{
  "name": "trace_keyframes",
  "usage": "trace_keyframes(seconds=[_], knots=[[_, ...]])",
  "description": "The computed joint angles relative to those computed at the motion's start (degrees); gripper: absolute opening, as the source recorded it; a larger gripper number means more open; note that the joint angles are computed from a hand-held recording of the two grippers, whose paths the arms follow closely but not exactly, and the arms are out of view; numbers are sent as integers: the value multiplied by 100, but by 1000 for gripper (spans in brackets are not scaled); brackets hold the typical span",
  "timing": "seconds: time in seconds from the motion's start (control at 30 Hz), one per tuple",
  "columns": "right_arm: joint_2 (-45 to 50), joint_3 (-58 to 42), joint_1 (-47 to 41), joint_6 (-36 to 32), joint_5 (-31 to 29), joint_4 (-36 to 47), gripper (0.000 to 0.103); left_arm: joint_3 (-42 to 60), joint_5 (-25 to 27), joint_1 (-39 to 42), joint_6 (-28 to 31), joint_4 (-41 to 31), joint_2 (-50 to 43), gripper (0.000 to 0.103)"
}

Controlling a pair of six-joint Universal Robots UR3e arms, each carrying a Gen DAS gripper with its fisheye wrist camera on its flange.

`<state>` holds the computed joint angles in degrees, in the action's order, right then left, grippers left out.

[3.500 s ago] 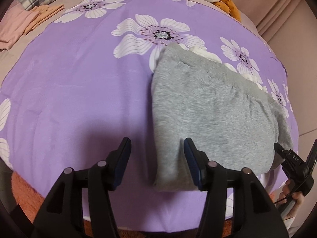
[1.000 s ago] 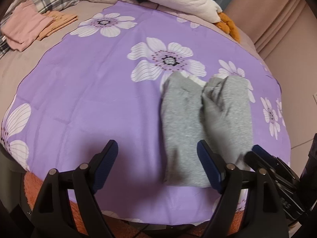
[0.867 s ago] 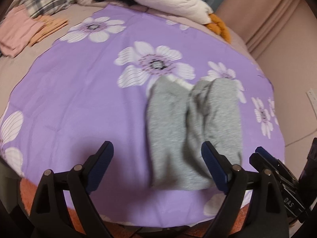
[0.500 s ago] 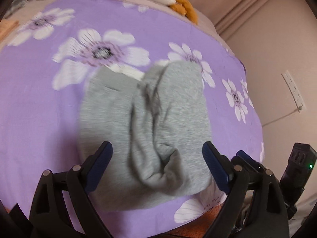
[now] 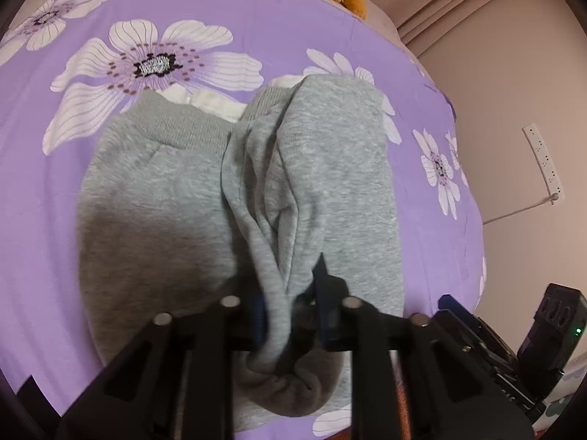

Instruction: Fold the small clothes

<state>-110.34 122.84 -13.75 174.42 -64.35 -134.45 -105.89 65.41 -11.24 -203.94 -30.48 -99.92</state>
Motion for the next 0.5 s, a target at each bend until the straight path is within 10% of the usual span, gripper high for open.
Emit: trace_keyframes(seconds=[0.5], knots=[[226,-276,305,42,84,-158,63,-308,538,307,539,-640,1644,14]])
